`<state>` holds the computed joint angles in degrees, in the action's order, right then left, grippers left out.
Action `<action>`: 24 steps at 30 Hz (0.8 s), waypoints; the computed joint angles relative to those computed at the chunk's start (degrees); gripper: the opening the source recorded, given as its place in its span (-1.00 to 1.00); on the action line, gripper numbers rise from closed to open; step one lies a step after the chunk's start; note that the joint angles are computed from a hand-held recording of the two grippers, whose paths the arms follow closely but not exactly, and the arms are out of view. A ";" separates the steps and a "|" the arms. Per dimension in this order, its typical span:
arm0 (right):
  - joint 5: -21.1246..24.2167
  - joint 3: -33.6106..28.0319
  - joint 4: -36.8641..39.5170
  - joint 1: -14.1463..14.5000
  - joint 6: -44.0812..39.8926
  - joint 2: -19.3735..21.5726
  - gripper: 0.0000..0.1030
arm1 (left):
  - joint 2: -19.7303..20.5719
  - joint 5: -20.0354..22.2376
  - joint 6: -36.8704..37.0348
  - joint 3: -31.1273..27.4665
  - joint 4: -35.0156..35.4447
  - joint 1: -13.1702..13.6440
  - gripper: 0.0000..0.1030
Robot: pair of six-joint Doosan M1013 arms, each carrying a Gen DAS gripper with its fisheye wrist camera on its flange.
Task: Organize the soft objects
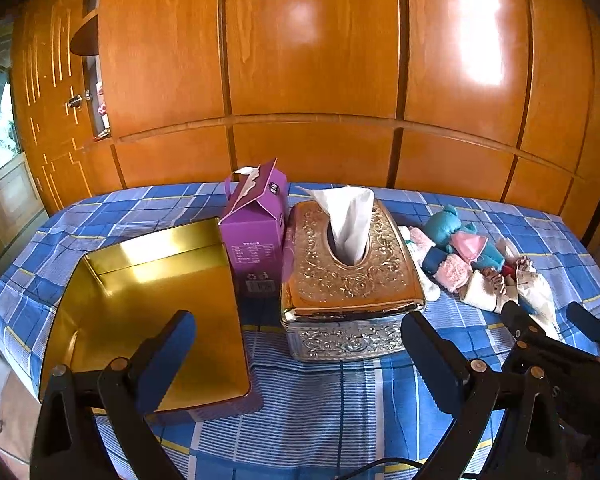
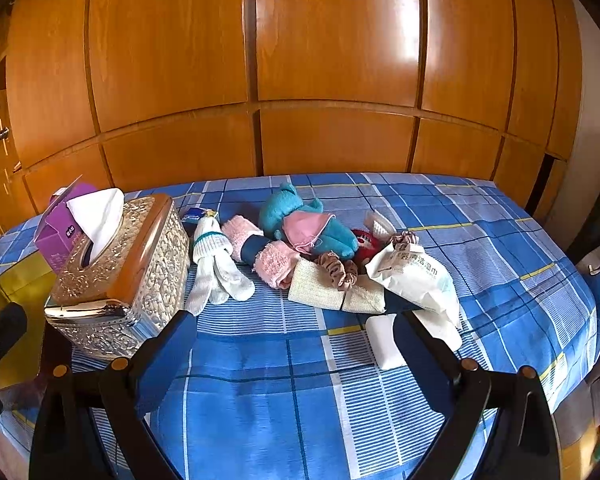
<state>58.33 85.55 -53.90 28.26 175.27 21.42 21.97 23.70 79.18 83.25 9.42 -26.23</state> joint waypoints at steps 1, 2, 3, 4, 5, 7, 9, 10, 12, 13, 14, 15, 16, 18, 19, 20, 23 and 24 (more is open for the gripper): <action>-0.07 0.01 0.19 -0.07 -0.11 0.03 0.94 | 0.06 0.32 -0.48 -0.08 0.76 -0.11 0.99; -0.15 0.02 0.39 -0.13 -0.19 0.04 0.94 | 0.07 0.41 -0.65 -0.09 1.16 -0.19 0.99; -0.24 0.15 0.38 -0.14 -0.10 -0.04 0.94 | -0.01 0.23 -0.83 0.07 1.58 -0.22 0.99; -0.29 0.21 0.34 -0.15 0.01 -0.08 0.94 | -0.10 -0.04 -1.84 0.28 3.12 -0.37 0.99; -0.30 0.26 0.16 -0.13 0.11 -0.12 0.94 | -0.15 -0.20 -2.55 0.42 4.29 -0.49 0.99; -0.34 0.29 0.21 -0.17 0.08 -0.18 0.94 | -0.22 -0.25 -2.81 0.52 5.28 -0.66 0.99; -0.42 0.48 0.12 -0.23 0.33 -0.32 0.94 | -0.23 -0.33 -1.76 0.55 4.67 -0.71 0.99; -0.39 0.57 0.04 -0.26 0.50 -0.40 0.94 | -0.21 -0.18 -1.27 0.51 4.37 -0.73 0.99; -0.38 0.76 -0.01 -0.33 0.63 -0.54 0.94 | -0.21 -0.07 -0.70 0.52 4.28 -0.82 0.99; -0.29 0.87 -0.02 -0.38 0.69 -0.58 0.94 | -0.24 -0.14 -0.50 0.57 4.37 -0.87 0.99; -0.22 1.03 -0.04 -0.42 0.82 -0.66 0.94 | -0.26 -0.16 -0.53 0.60 4.67 -0.93 0.99; -0.19 1.20 -0.07 -0.47 0.97 -0.74 0.94 | -0.29 -0.28 -0.53 0.64 4.92 -0.98 0.99; -0.14 1.43 0.08 -0.57 1.04 -0.82 0.94 | -0.34 -0.39 -0.40 0.70 4.94 -1.02 0.99; -0.12 1.88 0.46 -0.77 1.25 -0.99 0.94 | -0.42 -0.60 0.60 0.81 4.28 -1.07 0.99; 0.01 2.25 0.59 -0.92 1.57 -1.15 0.94 | -0.43 -0.61 1.33 0.81 3.61 -1.10 0.99; 0.10 2.46 0.59 -0.97 1.78 -1.24 0.94 | -0.42 -0.48 2.22 0.74 2.82 -1.09 0.99; 0.14 2.91 0.83 -1.30 2.41 -1.50 0.94 | -0.28 0.11 2.89 0.46 2.59 -1.26 0.99; 0.14 3.00 0.93 -1.42 2.57 -1.55 0.94 | -0.25 0.29 3.55 0.37 2.07 -1.28 0.99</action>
